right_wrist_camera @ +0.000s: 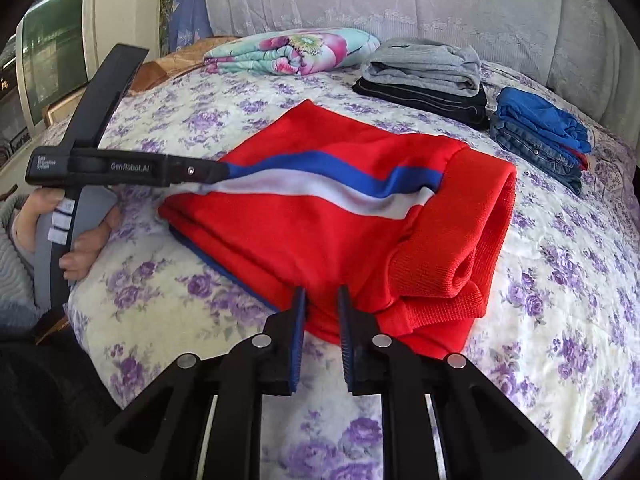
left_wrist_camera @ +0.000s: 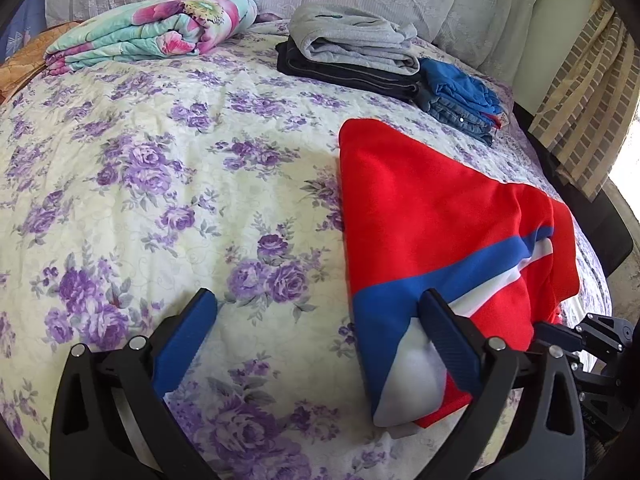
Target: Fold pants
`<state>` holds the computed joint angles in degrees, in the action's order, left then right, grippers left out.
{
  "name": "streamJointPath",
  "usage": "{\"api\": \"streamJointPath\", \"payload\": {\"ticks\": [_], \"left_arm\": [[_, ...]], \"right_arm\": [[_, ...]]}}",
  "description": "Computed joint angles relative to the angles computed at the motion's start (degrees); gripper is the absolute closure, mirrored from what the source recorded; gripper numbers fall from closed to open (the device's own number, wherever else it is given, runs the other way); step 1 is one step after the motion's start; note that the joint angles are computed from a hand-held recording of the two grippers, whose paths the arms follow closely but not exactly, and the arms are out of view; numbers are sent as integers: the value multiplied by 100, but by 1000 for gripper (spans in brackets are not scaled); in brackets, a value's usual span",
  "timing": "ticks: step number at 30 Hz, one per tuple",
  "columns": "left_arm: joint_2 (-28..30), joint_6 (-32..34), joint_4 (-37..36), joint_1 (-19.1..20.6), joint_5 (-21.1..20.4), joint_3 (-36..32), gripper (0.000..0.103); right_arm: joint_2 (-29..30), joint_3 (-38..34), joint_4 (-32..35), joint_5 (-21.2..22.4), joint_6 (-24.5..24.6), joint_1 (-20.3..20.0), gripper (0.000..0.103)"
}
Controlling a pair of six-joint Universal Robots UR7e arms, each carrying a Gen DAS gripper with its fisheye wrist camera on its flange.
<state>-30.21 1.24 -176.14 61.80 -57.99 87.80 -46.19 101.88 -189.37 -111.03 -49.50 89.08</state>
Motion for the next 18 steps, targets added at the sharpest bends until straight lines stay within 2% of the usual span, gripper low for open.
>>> {"api": "streamJointPath", "payload": {"ticks": [2, 5, 6, 7, 9, 12, 16, 18], "left_arm": [[2, 103, -129, -105, 134, 37, 5], [13, 374, -210, -264, -24, 38, 5], [58, 531, -203, -346, -93, -18, 5], [118, 674, -195, -422, -123, -81, 5], [306, 996, -102, -586, -137, -277, 5], [620, 1150, 267, -745, -177, -649, 5], [839, 1041, 592, -767, -648, -944, 5], [929, 1001, 595, -758, -877, -1038, 5]], "right_arm": [[-199, 40, 338, 203, 192, -29, 87], [-545, 119, 424, 823, 611, -127, 86], [-623, 83, 414, 1010, 823, -161, 78], [-702, 6, 442, 1215, 1126, -208, 67], [-820, -163, 649, 1628, 1578, -309, 57], [-940, -484, 1201, 2317, 2321, -532, 40], [-947, -1028, 2361, 3232, 3533, -960, 40], [-849, -1377, 3161, 3714, 3901, -1145, 40]]}}
